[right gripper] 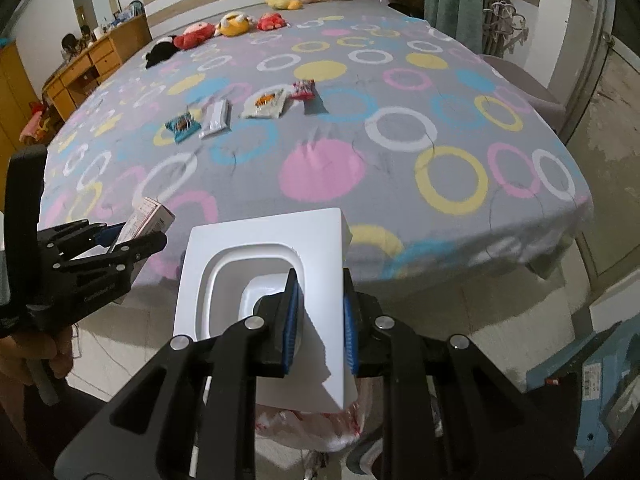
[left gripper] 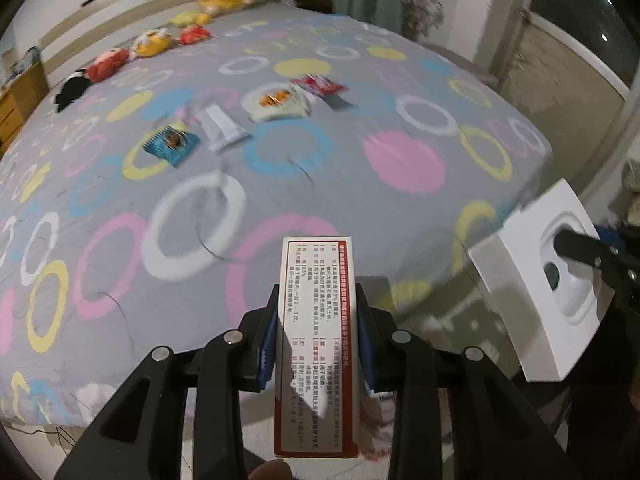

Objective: Collect trash
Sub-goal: 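Carry the medicine box and white tray insert down toward the bag bin, then open the left tool to drop the medicine box while the right tool releases the tray insert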

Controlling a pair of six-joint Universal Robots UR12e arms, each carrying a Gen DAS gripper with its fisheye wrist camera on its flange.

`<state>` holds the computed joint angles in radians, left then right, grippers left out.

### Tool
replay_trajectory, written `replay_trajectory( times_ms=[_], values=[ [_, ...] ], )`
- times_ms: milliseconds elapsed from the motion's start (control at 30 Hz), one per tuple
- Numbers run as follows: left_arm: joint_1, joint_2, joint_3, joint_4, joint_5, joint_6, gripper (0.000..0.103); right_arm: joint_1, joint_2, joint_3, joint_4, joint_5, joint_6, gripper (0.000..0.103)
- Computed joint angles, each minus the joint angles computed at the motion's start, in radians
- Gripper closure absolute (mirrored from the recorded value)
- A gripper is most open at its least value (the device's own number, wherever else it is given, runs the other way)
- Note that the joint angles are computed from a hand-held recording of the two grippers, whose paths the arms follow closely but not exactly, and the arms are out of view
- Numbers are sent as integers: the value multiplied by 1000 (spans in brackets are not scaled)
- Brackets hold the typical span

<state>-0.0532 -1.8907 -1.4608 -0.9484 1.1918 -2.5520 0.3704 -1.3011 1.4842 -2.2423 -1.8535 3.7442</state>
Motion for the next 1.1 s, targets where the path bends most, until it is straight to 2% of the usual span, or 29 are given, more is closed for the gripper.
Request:
replay_trajectory(
  times_ms=[200, 400, 567, 833, 1100],
  values=[
    [-10, 32, -59, -67, 19, 116, 70, 16, -15, 47, 26, -9, 45, 84],
    [-19, 47, -100, -114, 38, 173, 70, 20, -19, 79, 41, 3, 72, 84],
    [-27, 45, -123, -145, 72, 190, 70, 24, -8, 92, 61, 4, 83, 84],
    [-48, 33, -167, -161, 158, 219, 70, 28, 25, 98, 95, 46, 79, 84],
    [-66, 7, -174, -180, 238, 213, 70, 24, 50, 111, 116, 85, 88, 83]
  ],
)
